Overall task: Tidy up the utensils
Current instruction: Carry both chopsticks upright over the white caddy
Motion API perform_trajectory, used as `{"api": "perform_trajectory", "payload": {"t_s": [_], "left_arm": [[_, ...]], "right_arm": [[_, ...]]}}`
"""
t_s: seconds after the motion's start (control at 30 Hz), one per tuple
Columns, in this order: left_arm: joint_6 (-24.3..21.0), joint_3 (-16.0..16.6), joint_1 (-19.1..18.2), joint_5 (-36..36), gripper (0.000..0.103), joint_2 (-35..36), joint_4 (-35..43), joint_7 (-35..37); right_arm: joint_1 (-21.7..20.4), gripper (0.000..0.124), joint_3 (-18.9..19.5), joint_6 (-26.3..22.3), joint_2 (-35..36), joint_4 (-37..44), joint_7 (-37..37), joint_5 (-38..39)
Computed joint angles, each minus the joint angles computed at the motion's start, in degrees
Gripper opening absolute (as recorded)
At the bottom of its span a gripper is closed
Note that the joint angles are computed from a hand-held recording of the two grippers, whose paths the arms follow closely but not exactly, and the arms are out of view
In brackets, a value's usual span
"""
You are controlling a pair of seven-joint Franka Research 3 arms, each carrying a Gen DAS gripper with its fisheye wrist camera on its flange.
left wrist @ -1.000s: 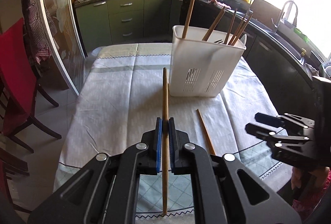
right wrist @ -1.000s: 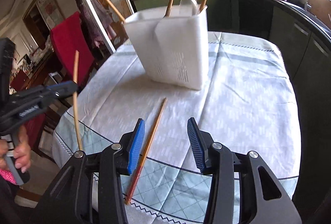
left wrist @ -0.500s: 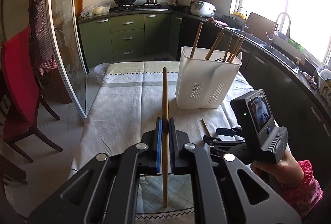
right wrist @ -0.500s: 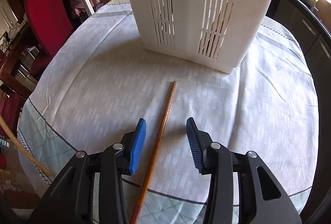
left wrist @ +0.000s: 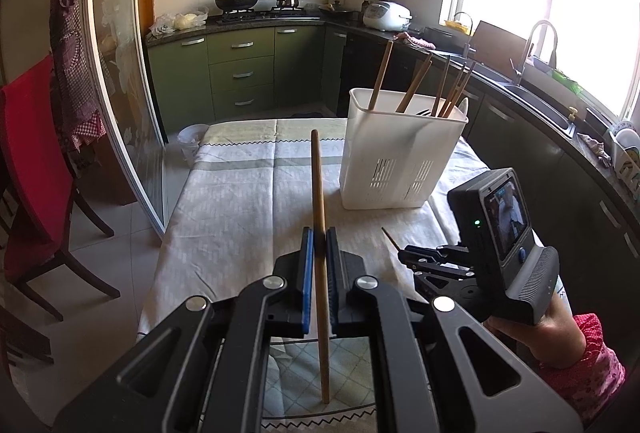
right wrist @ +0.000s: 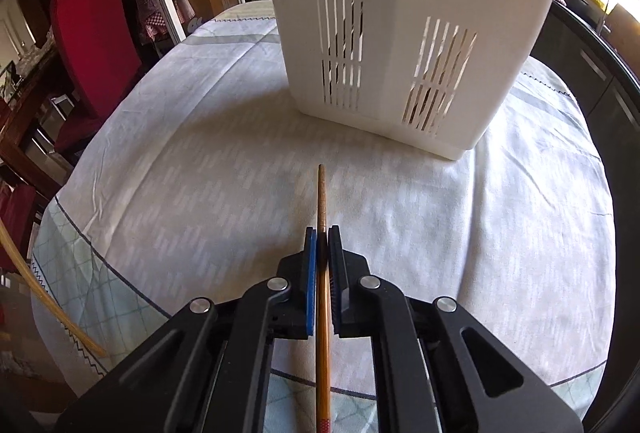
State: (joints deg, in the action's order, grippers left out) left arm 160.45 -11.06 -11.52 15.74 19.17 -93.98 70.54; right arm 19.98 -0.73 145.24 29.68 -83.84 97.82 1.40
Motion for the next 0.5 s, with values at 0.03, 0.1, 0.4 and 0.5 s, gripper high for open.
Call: {"api": "perform_trajectory", "payload": {"t_s": [0.03, 0.1, 0.4, 0.5], "left_arm": [[-0.04, -0.07, 0.07, -0.1, 0.006, -0.01, 0.0, 0.15], [-0.11, -0.15, 0.13, -0.22, 0.006, -0.06, -0.01, 0.41], [0.18, -0.49, 0.49, -0.89, 0.006, -0.35, -0.44, 1.71], [0.51, -0.61, 0.51, -1.09, 0.006, -0.4, -0.64, 2.2]], "right_arm": [[-0.47, 0.007, 0.4, 1.07, -1.05, -1.07, -0.51, 0.75], [-1.04, 0.007, 0.71, 3.89, -3.67, -3.71, -1.17, 1.72], [-3.2, 0.007, 2.16, 17.66, -19.53, -21.08, -4.89, 5.8], [-3.6, 0.007, 2.4, 19.59, -23.66, -25.39, -5.21, 5.98]]}}
